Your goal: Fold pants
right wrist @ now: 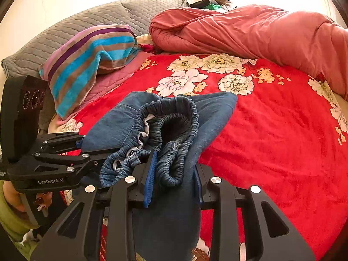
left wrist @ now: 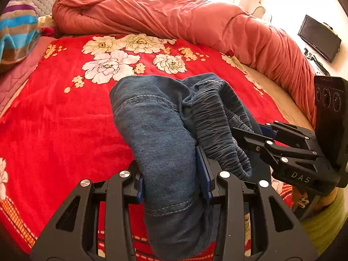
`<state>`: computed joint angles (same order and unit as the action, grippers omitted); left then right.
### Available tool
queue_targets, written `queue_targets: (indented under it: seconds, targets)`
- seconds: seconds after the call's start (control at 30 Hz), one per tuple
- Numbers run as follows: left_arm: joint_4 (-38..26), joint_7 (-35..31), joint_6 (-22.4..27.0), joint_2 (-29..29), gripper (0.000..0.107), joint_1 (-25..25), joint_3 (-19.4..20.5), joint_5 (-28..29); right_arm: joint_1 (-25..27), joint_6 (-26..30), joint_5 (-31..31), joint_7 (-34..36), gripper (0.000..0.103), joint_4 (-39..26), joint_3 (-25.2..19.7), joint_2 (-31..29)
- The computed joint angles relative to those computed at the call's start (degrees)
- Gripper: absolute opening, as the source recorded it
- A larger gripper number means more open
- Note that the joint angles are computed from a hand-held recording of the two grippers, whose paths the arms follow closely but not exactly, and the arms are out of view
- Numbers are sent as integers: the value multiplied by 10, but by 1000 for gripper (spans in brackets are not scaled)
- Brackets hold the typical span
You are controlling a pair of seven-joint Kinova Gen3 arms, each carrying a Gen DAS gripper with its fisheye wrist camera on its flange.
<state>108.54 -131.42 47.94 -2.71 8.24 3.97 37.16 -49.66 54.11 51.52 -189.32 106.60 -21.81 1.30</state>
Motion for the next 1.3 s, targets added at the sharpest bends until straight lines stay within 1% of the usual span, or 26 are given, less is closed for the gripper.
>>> queue_targets:
  seconds: [0.53, 0.73, 0.9, 1.1, 1.23, 1.3]
  targets:
    - [-16, -5, -26, 33, 31, -5, 11, -1, 15, 0, -15, 55, 29, -31, 30, 29]
    - [-14, -3, -40, 47, 31, -7, 17, -3, 15, -5, -22, 57, 28, -33, 44, 42]
    - [-15, 11, -53, 61, 31, -5, 24, -20, 12, -2, -31, 54, 29, -33, 54, 56]
    - [-14, 21, -67, 72, 33, -5, 31, -35, 5, 8, -38, 46, 32, -32, 65, 68]
    - [-12, 26, -72, 75, 37, -5, 33, -40, 1, 22, -43, 42, 40, -34, 69, 72]
    - [-11, 30, -74, 76, 38, -5, 35, -42, 0, 31, -47, 41, 46, -34, 70, 74]
